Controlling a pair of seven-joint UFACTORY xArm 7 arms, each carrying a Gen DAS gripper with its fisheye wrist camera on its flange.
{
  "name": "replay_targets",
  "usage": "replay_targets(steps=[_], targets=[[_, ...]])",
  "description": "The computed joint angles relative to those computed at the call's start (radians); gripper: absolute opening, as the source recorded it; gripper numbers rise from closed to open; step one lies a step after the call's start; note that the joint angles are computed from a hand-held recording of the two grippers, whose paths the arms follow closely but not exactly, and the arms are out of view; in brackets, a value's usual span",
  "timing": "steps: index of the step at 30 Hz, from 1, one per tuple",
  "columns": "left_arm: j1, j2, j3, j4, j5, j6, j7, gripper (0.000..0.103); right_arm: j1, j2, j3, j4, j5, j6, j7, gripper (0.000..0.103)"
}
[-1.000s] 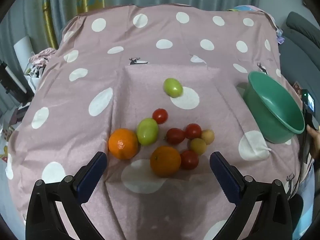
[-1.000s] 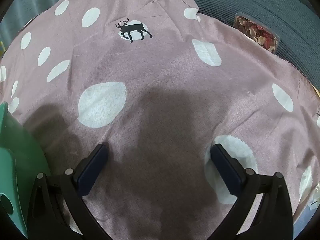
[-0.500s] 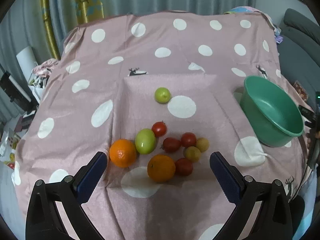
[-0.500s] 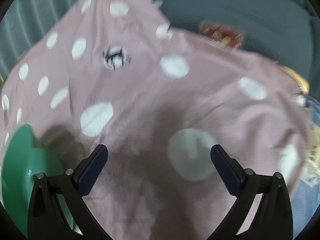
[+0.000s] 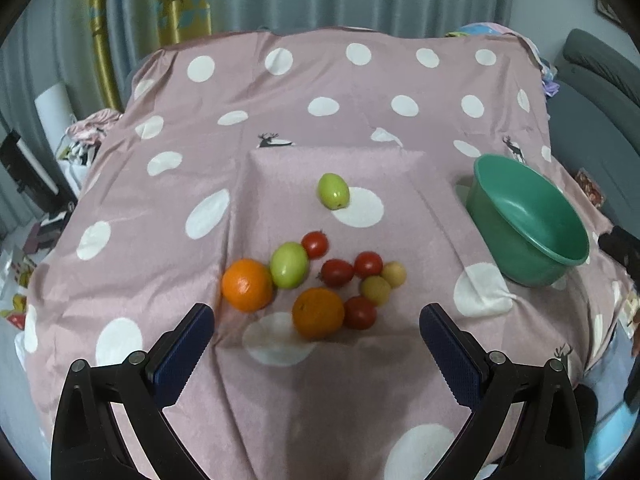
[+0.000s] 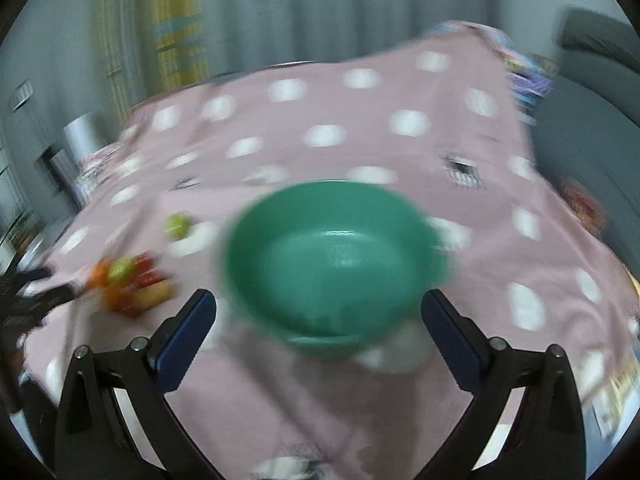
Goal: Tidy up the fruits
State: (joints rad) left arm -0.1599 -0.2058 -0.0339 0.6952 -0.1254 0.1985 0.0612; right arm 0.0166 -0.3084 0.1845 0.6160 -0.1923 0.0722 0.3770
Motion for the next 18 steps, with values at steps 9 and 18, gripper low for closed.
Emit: replay_targets(steps=[9,18], targets=[[0.003,-0.053,0.036,-0.035,-0.048,-0.008,0.023,0.102,0.256,0.17,-0.047,0.165,0.171,0.065,-0.191,0.103],[-0.037,-0.067,0.091,-0.053,-0.111,-0.033,0.111,0.102,0.292,0.245,-0.023,0.241,0.199,0.08,-0.197,0.103]])
